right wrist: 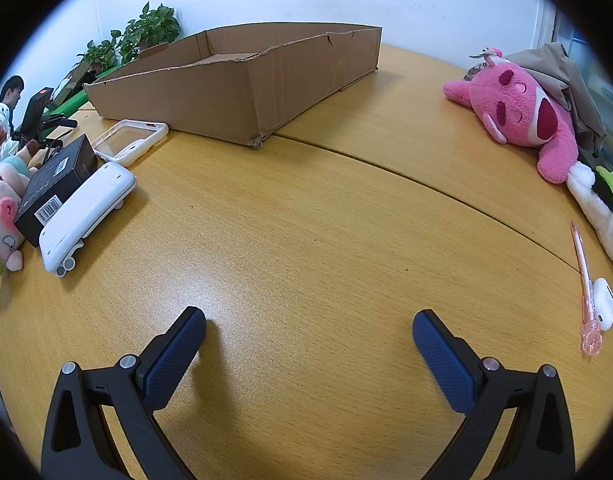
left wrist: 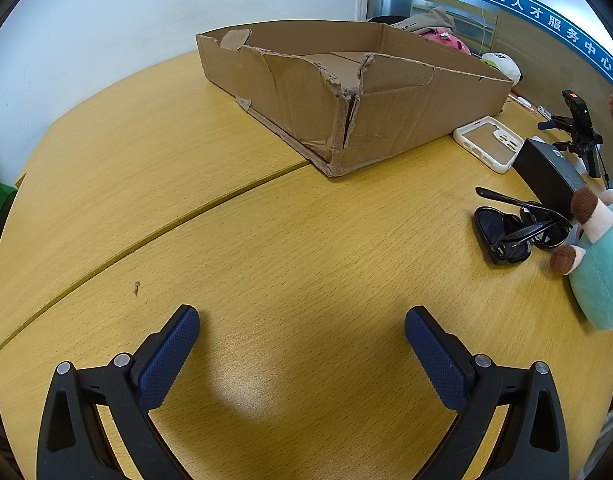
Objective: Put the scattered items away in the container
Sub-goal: 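Move both tools toward the teal-and-pink plush pig on the table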
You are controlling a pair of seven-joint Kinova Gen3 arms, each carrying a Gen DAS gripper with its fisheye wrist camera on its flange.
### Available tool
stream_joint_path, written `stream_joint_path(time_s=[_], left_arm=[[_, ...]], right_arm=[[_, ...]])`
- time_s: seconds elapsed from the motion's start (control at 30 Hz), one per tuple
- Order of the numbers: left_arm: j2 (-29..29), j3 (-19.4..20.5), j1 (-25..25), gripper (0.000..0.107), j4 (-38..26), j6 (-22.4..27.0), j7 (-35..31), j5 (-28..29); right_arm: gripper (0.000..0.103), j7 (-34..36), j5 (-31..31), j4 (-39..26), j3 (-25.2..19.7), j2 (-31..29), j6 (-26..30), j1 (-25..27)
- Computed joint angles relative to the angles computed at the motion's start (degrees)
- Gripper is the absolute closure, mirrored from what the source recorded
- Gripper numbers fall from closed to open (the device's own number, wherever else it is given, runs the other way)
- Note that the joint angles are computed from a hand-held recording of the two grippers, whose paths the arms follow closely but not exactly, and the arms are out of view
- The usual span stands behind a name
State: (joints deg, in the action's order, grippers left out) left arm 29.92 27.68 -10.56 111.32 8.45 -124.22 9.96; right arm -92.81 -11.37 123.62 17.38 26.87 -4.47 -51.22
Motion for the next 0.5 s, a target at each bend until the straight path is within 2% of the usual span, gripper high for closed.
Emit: stream_joint_path(time_s=[0.27, 0.37, 0.43, 0.5], left_arm=[[-0.12, -0.69, 0.64, 0.004, -0.10, 0.14, -0.84, 1.13], [-0.14, -0.69, 0.64, 0.004, -0.14, 0.26, -1.10, 1.35], [-0.84, -4.07, 3.98, 0.004, -0.10, -0.12, 0.76, 2.04], [-2.29, -8.70, 9.29, 0.004, 2.76, -3.89, 5.40, 3.58]], right_arm=[[0.000, -2.45, 2.13, -0.03, 0.48, 0.09, 0.03, -0.38], [0.000, -5.91, 1.31, -0.55, 6.79, 1.14, 1.17, -6.75], [0.000, -7.70, -2.75, -1.37, 11.99, 2.55, 2.71, -12.06], [0.000, -10.66, -5.89, -2.06, 17.11, 4.10, 4.59, -17.37]])
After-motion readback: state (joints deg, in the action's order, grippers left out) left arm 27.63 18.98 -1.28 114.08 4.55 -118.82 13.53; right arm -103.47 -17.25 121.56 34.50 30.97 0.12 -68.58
